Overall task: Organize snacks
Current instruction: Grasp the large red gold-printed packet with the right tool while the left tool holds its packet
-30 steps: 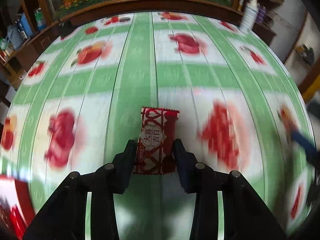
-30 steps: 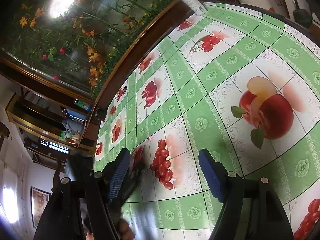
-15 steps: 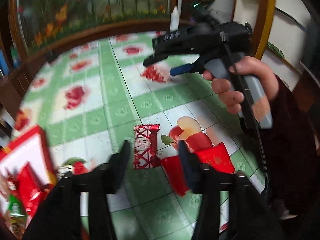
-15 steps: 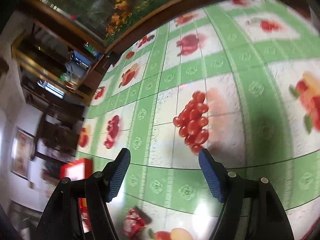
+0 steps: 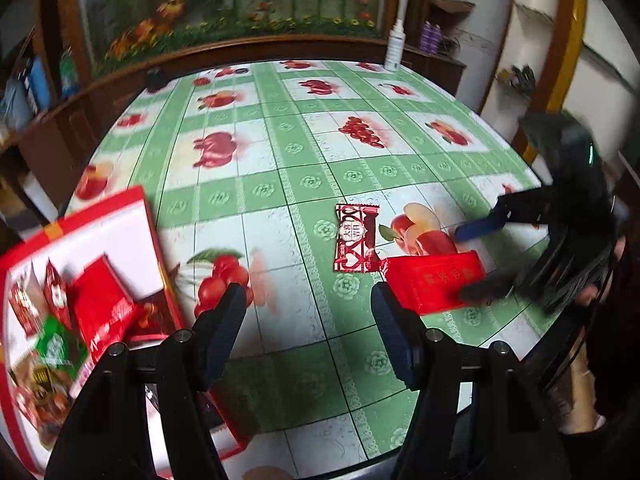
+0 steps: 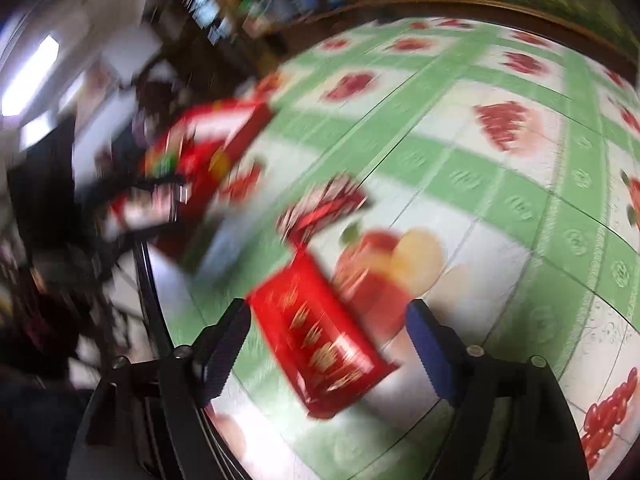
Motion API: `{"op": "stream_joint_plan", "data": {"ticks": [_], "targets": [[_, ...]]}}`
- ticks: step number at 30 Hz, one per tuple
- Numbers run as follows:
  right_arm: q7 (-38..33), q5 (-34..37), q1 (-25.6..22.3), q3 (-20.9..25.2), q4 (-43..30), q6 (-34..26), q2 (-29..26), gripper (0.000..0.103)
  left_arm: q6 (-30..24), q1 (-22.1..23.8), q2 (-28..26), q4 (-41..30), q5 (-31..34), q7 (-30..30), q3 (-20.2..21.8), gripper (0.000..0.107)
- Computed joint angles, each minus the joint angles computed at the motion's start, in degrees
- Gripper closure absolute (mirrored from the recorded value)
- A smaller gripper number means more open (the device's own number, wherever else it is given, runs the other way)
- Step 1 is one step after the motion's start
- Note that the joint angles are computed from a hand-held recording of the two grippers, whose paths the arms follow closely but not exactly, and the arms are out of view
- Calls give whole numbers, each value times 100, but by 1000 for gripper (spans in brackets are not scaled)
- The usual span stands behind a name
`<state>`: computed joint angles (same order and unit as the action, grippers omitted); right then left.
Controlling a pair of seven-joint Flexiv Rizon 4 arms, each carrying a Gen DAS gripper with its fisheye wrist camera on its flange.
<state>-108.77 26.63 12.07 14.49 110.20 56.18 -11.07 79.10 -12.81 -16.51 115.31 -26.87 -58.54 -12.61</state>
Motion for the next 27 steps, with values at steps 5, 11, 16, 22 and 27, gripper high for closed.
{"op": "stream_joint_plan", "data": {"ticks": [5, 11, 16, 22, 27], "targets": [[693, -1726, 529, -143, 469, 502, -122, 17, -96, 71, 110, 194, -260, 23, -23, 43], [1331, -2367, 538, -188, 991, 1116, 61, 54, -304, 61, 71, 84, -487, 66, -16, 43], [1793, -1940, 113, -264, 807, 1340, -96, 54, -510, -350, -378, -614, 386, -487, 293, 43], [2406, -927, -418, -134, 284, 1733, -504, 54, -1242, -864, -1247, -1975, 1735, -1379, 816, 30], [2265, -823, -536, 45, 254, 2089, -640, 54, -1523, -940, -1621, -2460, 2215, -1647, 896, 49]]}}
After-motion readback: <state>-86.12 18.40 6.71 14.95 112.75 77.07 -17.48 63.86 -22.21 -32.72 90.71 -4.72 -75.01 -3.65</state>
